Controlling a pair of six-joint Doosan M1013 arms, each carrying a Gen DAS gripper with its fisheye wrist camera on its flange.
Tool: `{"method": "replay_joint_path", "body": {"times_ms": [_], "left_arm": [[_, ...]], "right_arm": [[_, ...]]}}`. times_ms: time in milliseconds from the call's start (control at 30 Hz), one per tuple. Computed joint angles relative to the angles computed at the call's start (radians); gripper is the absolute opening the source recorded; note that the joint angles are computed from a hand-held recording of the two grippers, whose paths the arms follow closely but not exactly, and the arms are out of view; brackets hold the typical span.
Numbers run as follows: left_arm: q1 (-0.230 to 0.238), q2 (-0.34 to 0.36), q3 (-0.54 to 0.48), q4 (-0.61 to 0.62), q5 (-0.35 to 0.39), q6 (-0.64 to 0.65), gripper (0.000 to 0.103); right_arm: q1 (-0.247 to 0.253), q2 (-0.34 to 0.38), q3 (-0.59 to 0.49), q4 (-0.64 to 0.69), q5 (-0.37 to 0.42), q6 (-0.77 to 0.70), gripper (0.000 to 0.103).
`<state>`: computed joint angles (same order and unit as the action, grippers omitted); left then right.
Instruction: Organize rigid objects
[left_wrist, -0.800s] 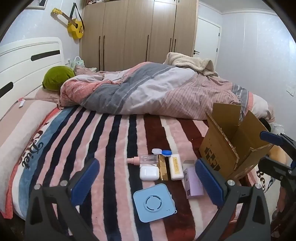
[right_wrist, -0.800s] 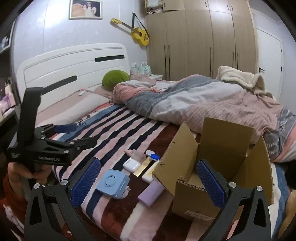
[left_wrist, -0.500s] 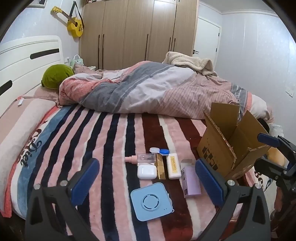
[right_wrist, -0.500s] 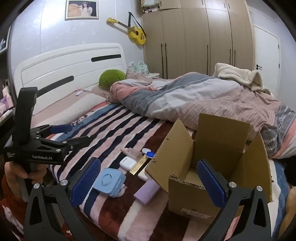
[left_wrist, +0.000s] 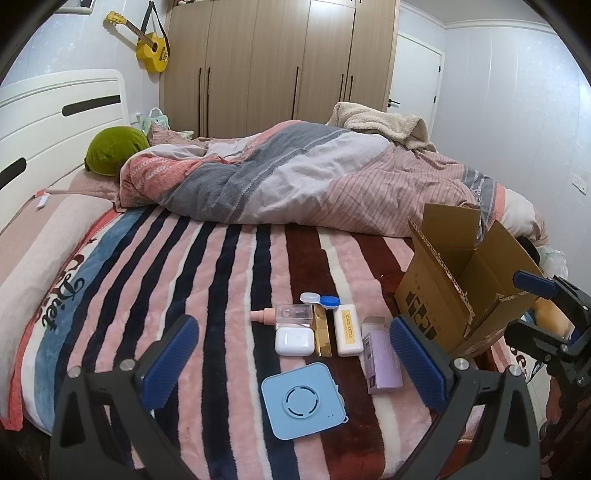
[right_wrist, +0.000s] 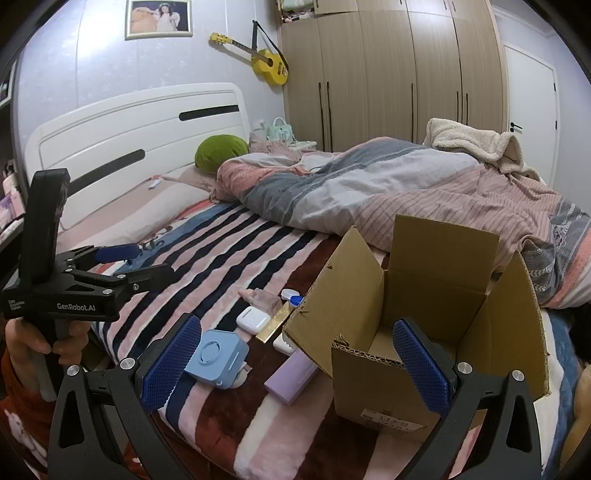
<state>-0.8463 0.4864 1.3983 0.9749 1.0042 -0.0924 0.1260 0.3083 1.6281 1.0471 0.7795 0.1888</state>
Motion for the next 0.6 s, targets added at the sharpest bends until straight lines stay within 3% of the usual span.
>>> {"method": "replay_joint_path", "body": {"times_ms": [600], "left_arm": [[0.002,-0.002,0.004,-0.003,-0.008,-0.002,0.103]], "right_arm": [[-0.004,0.005,0.000,0.001,0.008,-0.001,0.103]]}}
